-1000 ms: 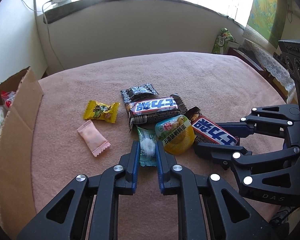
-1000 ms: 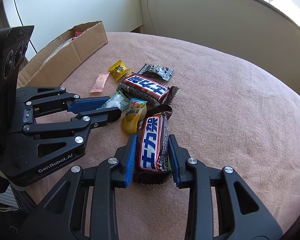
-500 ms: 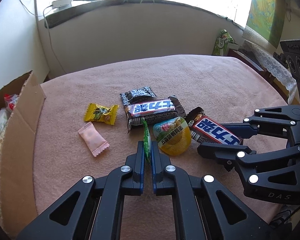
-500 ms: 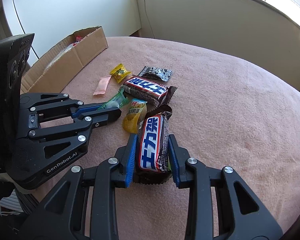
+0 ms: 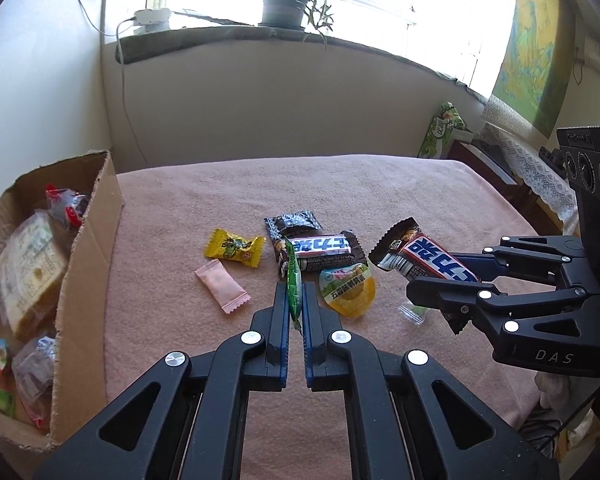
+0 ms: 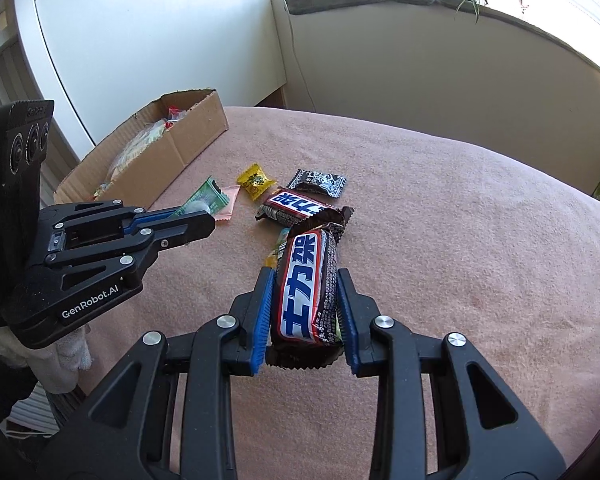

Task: Organize snacks
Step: 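Release the mint packet into the box with left tool while right tool drops chocolate bar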

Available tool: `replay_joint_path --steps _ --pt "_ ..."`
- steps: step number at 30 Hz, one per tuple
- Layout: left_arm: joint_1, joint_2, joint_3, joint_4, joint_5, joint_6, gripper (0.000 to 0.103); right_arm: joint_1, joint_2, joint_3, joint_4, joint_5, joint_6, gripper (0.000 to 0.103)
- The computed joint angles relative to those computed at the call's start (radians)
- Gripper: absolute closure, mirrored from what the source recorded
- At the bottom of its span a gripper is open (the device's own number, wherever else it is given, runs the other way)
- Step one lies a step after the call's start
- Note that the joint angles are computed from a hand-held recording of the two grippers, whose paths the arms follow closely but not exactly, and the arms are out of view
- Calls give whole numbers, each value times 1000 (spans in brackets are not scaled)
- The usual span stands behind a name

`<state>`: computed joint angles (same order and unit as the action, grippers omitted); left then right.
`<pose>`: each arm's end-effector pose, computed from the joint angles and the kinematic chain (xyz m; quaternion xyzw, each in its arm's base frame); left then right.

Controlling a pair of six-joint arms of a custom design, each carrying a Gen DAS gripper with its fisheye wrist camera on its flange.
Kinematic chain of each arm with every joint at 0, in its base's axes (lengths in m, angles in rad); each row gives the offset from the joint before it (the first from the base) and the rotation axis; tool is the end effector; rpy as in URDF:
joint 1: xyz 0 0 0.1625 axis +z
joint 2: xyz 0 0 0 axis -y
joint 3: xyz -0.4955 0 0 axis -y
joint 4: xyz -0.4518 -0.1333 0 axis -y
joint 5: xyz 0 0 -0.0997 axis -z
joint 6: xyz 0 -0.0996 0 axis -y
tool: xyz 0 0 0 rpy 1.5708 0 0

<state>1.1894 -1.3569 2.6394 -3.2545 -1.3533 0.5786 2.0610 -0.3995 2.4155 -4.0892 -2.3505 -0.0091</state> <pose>0.0084 -0.3949 0.1630 0.4307 0.8741 -0.1867 0.1253 0.2363 -0.3085 -0.0666 0.1298 -0.8915 0.3110 0.3027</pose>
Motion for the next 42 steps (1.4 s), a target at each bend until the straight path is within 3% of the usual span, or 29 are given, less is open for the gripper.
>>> replay_joint_path --steps 11,24,42 --pt "97 -135 -41 53 -54 35 99 75 -27 -103 126 20 -16 72" --pt "227 -190 -121 64 -70 78 99 94 7 -262 256 84 -56 72" --pt "339 -143 -243 72 -71 98 99 82 90 -478 446 177 -97 72"
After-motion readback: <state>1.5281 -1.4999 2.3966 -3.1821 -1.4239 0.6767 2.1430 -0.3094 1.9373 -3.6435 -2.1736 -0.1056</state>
